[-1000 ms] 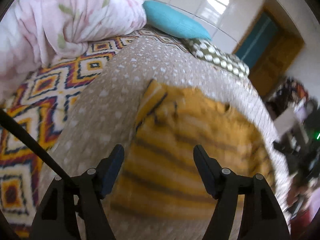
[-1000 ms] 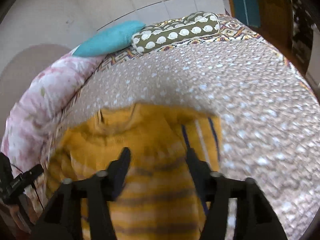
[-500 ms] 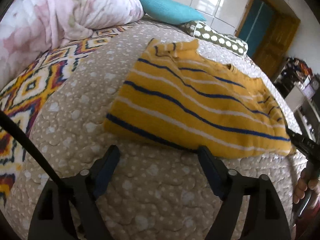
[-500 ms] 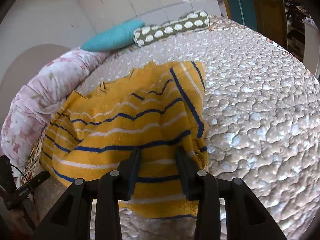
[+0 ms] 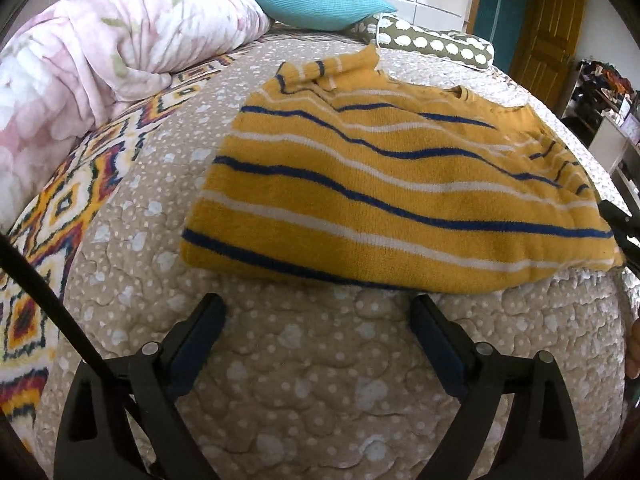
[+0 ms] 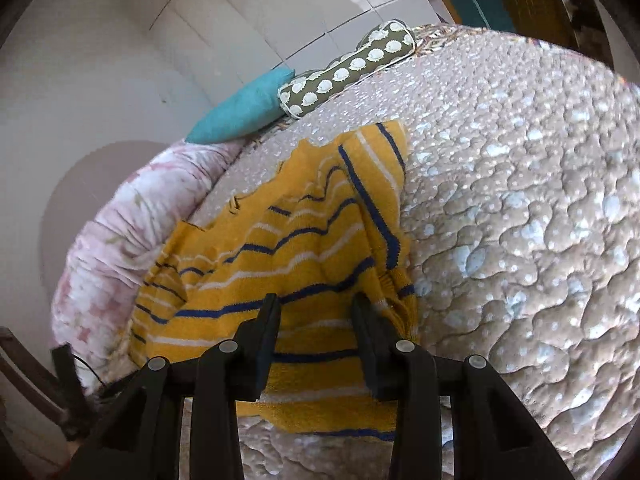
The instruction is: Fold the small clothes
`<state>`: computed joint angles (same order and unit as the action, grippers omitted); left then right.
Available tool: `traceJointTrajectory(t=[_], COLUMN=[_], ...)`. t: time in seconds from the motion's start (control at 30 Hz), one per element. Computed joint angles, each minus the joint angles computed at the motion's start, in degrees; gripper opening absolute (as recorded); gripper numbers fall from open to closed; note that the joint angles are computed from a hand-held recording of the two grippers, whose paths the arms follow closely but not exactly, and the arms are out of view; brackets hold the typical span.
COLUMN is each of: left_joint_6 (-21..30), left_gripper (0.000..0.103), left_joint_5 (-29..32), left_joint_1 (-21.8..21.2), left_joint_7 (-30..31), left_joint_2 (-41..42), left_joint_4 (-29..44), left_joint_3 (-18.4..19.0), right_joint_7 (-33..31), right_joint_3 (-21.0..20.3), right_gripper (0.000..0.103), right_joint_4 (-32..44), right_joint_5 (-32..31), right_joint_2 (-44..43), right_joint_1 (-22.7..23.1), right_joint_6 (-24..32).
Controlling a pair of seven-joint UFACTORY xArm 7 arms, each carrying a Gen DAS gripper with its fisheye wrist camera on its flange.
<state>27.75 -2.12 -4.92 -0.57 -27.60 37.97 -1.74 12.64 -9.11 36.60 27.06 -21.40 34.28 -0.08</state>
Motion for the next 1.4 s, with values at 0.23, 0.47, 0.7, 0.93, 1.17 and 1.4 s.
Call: traceJointTrajectory(t=[0.23, 0.47, 0.7, 0.93, 1.17, 1.4], left_joint_6=[0.5, 0.8, 0.6, 1.4, 1.9, 4.1], left_gripper=[0.097, 0.098, 0.098, 0.098, 0.093, 0.093], left_joint_5=[4.2, 5.3, 5.1, 5.9, -0.1, -4.5], left_joint_1=[2.1, 1.7, 1.4, 2.2, -1.7, -1.6], left_joint_7=[-4.1, -4.9, -4.5, -5.6, -4.8, -7.8], left_joint_2=[-0.5, -0.3, -0.1, -0.3, -2.7, 11.3], left_joint_4=[-0.2, 0.1, 0.1, 0.5, 3.1, 19.8], left_joint_3=[-2.8, -2.4, -1.7, -2.4, 0.5, 0.1], right_joint_7=[-3.7, -2.2, 1.3, 3.2, 4.7, 6.8], right_joint_3=[-11.3, -17.2, -19.3, -19.9, -23.3, -23.5], right_gripper=[0.039, 0.039, 0.039, 0.039, 0.039, 0.039], right_joint_4=[-1.2, -3.1, -3.7, -3.9, -5.0, -5.4], right_joint_5=[4.1, 1.8, -2.2, -4.4, -6.0, -8.5], right_joint_2=[-1.9, -4.5, -5.1, -5.3, -6.9, -7.0], right_joint_1=[12.6, 18.4, 19.9, 20.1, 23.3, 23.0], right_joint_6=[-3.5, -5.5, -6.0, -6.2, -7.7, -7.8])
